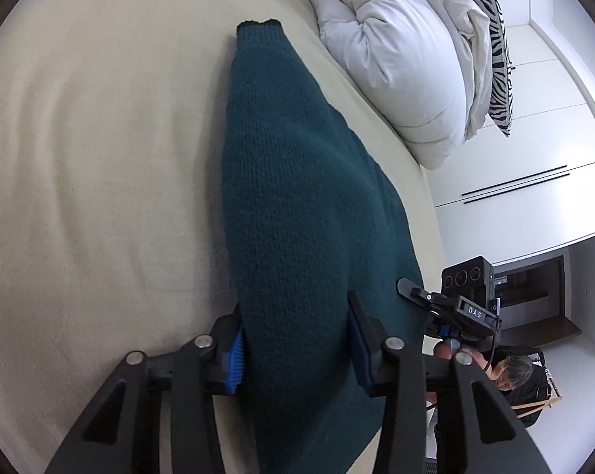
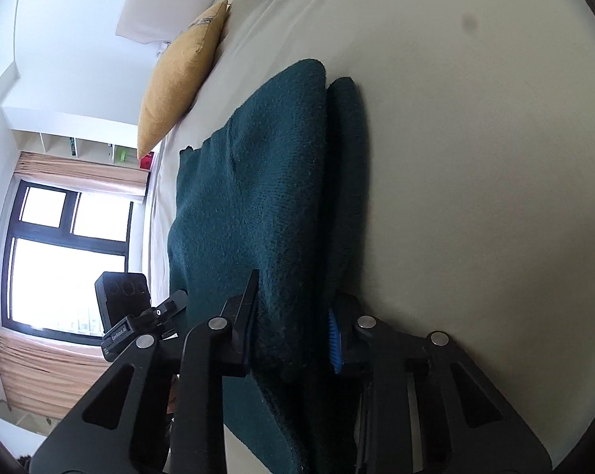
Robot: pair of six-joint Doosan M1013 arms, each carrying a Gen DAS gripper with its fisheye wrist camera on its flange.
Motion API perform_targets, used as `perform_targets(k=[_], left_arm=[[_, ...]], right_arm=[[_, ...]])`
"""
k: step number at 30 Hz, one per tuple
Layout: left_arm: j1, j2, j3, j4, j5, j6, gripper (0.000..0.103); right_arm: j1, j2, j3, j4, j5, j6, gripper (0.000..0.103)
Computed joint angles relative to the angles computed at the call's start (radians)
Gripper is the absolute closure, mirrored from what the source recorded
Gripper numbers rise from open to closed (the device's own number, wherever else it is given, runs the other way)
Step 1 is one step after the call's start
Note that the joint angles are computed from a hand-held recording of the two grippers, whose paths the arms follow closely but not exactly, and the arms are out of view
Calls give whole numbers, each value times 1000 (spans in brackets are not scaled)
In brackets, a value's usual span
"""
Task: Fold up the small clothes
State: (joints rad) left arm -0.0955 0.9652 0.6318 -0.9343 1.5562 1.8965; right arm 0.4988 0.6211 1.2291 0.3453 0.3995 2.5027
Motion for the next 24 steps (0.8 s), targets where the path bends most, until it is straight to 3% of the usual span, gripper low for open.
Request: perform_targets(k=[6,11,24], left_arm=[[14,-14,9,-34,29,29,64],[42,-63,73,-53,37,70,65],[197,-220,247,-60,51,203,65]], right_arm=[[24,-20,11,-66,-69,45,80],[57,-14,-36,-133,-39,76,80],[189,94,-273,-161,49,7,80]])
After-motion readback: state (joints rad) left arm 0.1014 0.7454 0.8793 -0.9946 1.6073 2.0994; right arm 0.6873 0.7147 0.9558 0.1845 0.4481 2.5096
